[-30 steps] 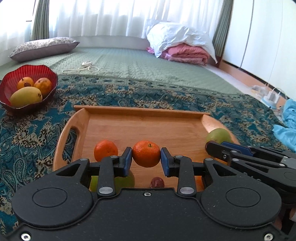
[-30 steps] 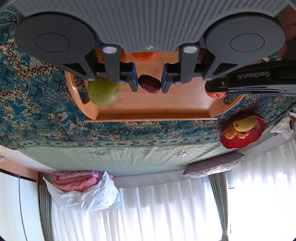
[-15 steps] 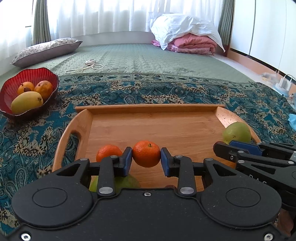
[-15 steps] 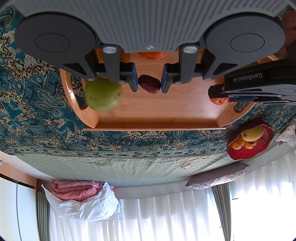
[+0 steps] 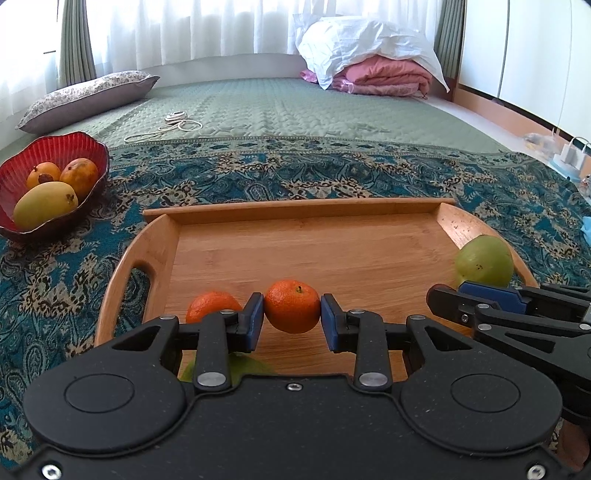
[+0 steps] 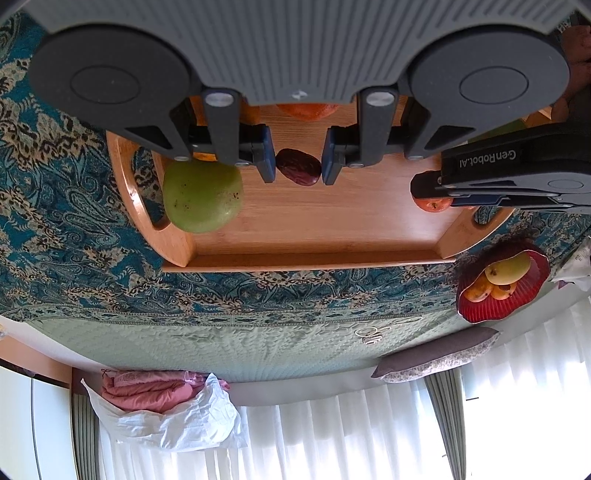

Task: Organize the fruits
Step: 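Lower the tangerine and date onto the tray and open both tools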

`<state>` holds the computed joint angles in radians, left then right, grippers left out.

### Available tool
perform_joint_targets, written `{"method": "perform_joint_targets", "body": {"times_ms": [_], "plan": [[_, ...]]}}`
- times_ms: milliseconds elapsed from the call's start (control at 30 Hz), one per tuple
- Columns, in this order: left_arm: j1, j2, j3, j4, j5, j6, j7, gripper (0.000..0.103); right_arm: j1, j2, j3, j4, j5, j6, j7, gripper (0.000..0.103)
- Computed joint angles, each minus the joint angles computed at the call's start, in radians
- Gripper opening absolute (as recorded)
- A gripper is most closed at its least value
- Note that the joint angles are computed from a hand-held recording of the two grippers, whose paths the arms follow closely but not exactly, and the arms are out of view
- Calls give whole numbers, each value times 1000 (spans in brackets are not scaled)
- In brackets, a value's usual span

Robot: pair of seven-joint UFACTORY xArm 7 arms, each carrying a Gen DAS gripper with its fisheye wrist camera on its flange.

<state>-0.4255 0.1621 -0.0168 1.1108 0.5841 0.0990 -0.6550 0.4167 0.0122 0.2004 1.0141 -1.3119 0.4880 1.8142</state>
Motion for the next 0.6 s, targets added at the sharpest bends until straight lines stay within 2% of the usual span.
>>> {"method": "perform_joint_targets", "body": {"times_ms": [600], "plan": [[-7, 15, 6, 14, -2, 7, 6, 32, 19, 26, -8, 20, -8, 5, -24, 35]]}}
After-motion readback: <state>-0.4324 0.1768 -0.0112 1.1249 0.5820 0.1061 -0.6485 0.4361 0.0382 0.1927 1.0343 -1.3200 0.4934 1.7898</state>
